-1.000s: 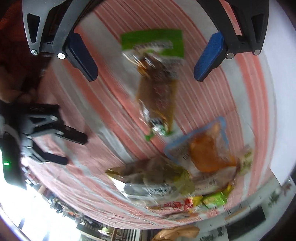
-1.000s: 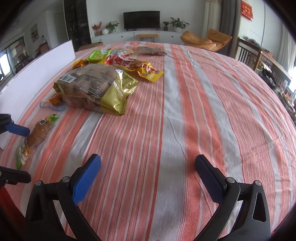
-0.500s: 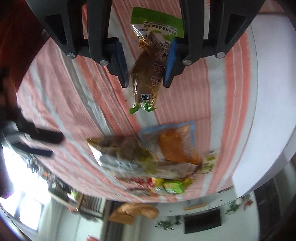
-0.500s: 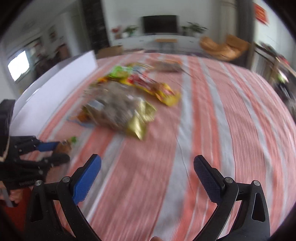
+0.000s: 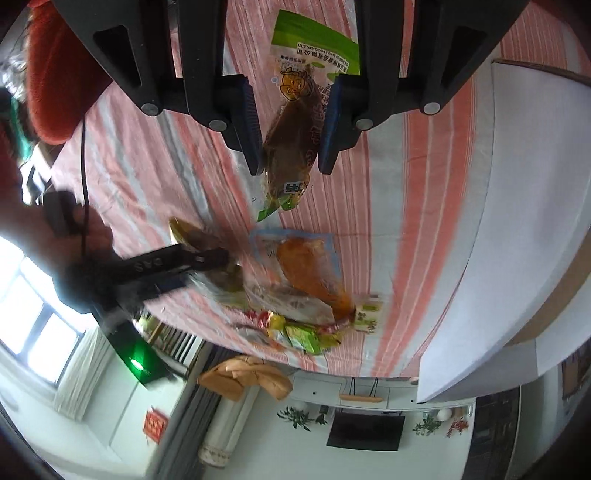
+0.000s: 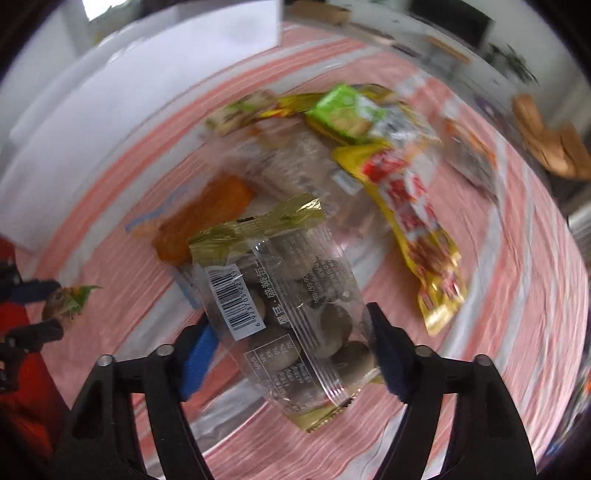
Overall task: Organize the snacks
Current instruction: 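Carry the green pack into the box with left tool while right tool grasps egg bag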
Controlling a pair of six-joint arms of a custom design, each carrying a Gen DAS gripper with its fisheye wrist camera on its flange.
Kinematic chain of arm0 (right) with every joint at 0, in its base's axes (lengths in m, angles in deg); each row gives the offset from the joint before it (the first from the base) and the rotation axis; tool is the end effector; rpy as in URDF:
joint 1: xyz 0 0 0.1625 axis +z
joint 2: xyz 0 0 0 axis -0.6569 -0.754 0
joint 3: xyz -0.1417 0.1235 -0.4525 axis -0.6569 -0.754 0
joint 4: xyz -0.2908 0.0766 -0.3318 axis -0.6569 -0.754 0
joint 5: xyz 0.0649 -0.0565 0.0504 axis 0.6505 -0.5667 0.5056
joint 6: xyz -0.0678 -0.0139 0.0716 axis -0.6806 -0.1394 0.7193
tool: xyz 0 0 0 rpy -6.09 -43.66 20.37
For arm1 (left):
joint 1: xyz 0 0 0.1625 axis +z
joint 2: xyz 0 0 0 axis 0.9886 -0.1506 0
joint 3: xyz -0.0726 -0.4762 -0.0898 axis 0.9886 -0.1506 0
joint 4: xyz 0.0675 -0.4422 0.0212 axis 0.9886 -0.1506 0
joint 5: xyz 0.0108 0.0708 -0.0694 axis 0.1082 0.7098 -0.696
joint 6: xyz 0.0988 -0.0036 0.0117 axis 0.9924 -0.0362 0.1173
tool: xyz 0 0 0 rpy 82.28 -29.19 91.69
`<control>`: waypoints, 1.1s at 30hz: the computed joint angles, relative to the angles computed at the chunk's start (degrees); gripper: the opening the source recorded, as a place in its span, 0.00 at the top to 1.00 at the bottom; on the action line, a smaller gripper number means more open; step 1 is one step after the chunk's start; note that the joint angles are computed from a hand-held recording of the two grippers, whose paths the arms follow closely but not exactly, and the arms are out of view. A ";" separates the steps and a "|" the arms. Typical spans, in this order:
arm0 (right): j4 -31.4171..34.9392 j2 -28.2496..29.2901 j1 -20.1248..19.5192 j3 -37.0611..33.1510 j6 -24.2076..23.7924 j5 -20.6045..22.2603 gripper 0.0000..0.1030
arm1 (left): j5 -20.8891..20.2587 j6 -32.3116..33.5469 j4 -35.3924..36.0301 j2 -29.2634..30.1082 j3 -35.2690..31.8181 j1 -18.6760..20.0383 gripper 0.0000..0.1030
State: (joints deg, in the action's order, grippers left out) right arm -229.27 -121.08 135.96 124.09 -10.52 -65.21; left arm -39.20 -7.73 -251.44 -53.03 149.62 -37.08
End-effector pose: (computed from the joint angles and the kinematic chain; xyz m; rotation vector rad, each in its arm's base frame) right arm 0.1371 -0.6520 0.1574 1.0939 -2.2812 0.0446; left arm -0.1848 -0.4581 0.0285 0.3308 2.5652 -0.9104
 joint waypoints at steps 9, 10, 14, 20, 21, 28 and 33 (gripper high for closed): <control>0.60 -11.25 -4.61 4.64 20.29 13.49 0.27 | -3.60 0.20 -13.66 -1.94 2.31 -0.72 0.72; 1.02 -11.72 -4.39 4.49 21.80 14.40 0.27 | -4.03 0.21 -14.40 -3.22 2.63 -0.86 0.72; 3.37 -13.16 -1.69 4.75 27.65 21.59 0.27 | -3.01 1.16 -14.77 -10.21 4.26 -0.80 0.72; 7.03 -7.09 5.47 1.10 35.06 38.40 0.27 | 9.77 1.89 -5.56 -23.49 7.28 -0.20 0.72; 6.97 -5.48 6.59 0.59 35.74 39.84 0.27 | 11.88 1.63 -3.68 -25.15 7.62 -0.03 0.72; 5.40 7.67 13.41 -4.63 38.39 41.87 0.22 | 25.65 -7.50 13.36 -31.45 9.53 1.85 0.60; 2.63 9.04 13.71 -3.33 37.10 39.19 0.16 | 31.49 -12.68 15.27 -28.19 11.29 1.29 0.15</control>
State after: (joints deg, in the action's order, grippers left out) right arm -226.64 -112.04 149.68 120.76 26.58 -26.02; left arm -7.71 -20.41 -236.18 -81.22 160.90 -35.79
